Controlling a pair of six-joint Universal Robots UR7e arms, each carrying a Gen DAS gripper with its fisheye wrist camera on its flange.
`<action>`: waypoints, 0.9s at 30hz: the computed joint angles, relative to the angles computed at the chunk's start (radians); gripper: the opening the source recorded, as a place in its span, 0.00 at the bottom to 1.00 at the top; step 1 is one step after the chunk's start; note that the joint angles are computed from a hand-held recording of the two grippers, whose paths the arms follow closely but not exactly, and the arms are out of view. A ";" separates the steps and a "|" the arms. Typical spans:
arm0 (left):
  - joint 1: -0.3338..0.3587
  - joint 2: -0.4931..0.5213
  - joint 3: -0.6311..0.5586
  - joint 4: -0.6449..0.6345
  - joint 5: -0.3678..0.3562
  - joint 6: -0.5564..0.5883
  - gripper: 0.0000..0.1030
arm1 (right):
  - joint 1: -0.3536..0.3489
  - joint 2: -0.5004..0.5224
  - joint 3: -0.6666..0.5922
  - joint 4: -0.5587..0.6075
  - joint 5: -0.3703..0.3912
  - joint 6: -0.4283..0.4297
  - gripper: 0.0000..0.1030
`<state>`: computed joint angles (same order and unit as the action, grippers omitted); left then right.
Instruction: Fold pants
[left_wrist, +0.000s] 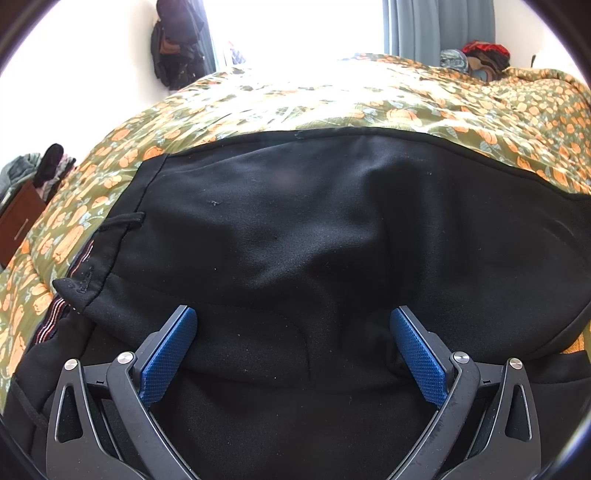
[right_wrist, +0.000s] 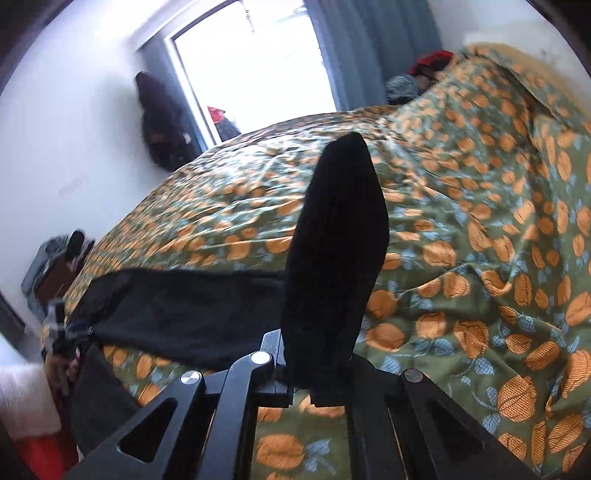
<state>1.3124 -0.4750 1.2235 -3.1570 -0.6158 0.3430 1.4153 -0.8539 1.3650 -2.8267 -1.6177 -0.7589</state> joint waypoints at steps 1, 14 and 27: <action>0.000 0.001 -0.001 0.001 0.002 0.001 0.99 | 0.009 -0.044 0.083 -0.012 -0.015 -0.067 0.05; -0.015 0.013 -0.035 0.069 0.067 -0.023 0.99 | -0.093 -0.175 0.370 -0.383 -0.422 -0.115 0.70; -0.132 -0.208 0.303 0.117 -0.034 -0.288 0.99 | 0.101 -0.033 0.513 -0.554 -0.180 -0.039 0.85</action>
